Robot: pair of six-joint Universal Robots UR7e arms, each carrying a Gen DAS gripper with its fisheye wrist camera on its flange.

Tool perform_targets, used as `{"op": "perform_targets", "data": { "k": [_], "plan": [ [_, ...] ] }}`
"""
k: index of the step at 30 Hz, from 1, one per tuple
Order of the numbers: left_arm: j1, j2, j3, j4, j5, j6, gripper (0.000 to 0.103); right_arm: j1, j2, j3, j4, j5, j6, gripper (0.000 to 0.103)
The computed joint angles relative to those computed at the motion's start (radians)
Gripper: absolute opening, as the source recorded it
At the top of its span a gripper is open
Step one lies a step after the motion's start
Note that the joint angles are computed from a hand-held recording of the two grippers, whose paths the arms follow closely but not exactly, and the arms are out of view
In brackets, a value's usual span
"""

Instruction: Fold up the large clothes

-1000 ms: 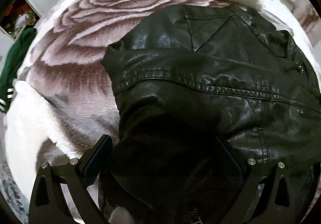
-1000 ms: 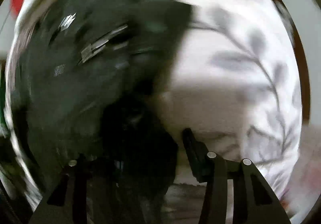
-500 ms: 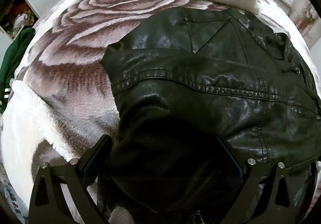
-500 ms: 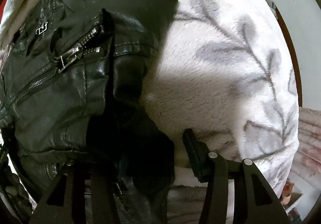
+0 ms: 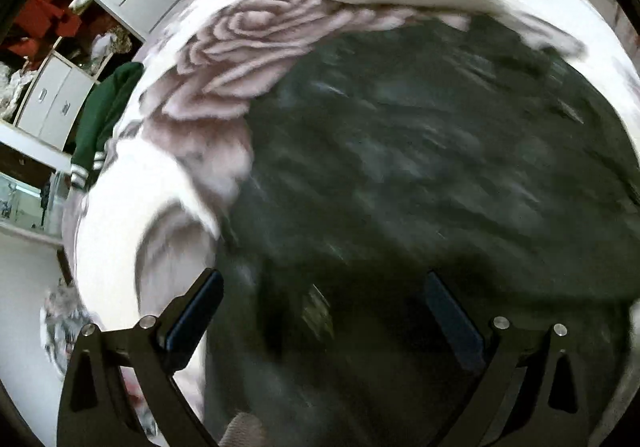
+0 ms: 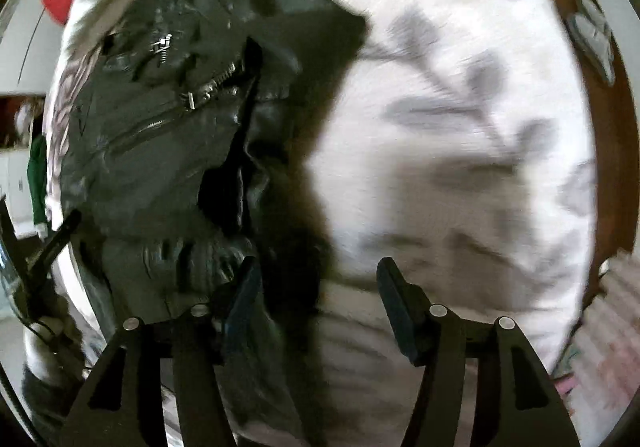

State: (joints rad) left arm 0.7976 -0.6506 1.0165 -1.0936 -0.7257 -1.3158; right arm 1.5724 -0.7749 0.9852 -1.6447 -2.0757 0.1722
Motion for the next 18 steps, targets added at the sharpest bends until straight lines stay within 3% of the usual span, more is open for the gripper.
{"op": "perform_targets", "data": {
  "k": [3,6,9,14,15,18],
  "plan": [
    [-0.050,0.032,0.016,-0.142,-0.155,0.018,0.103,0.002,-0.005,-0.071,0.089,-0.045,-0.026,0.063],
    [-0.100,0.097,0.025,-0.306,-0.336,0.064,0.103,-0.021,-0.041,-0.091,0.152,-0.045,-0.028,0.063],
    [-0.133,0.188,-0.015,-0.359,-0.447,0.122,0.103,-0.069,-0.112,-0.068,0.203,-0.051,-0.035,0.067],
    [-0.155,0.280,-0.042,-0.357,-0.493,0.129,0.102,-0.175,-0.213,-0.071,0.286,-0.009,-0.059,0.069],
    [-0.153,0.294,-0.053,-0.322,-0.479,0.111,0.101,-0.187,-0.215,-0.084,0.304,0.009,-0.056,0.069],
    [-0.153,0.273,-0.030,-0.286,-0.405,0.038,0.087,-0.217,-0.211,-0.098,0.312,0.037,-0.081,0.070]
  ]
}}
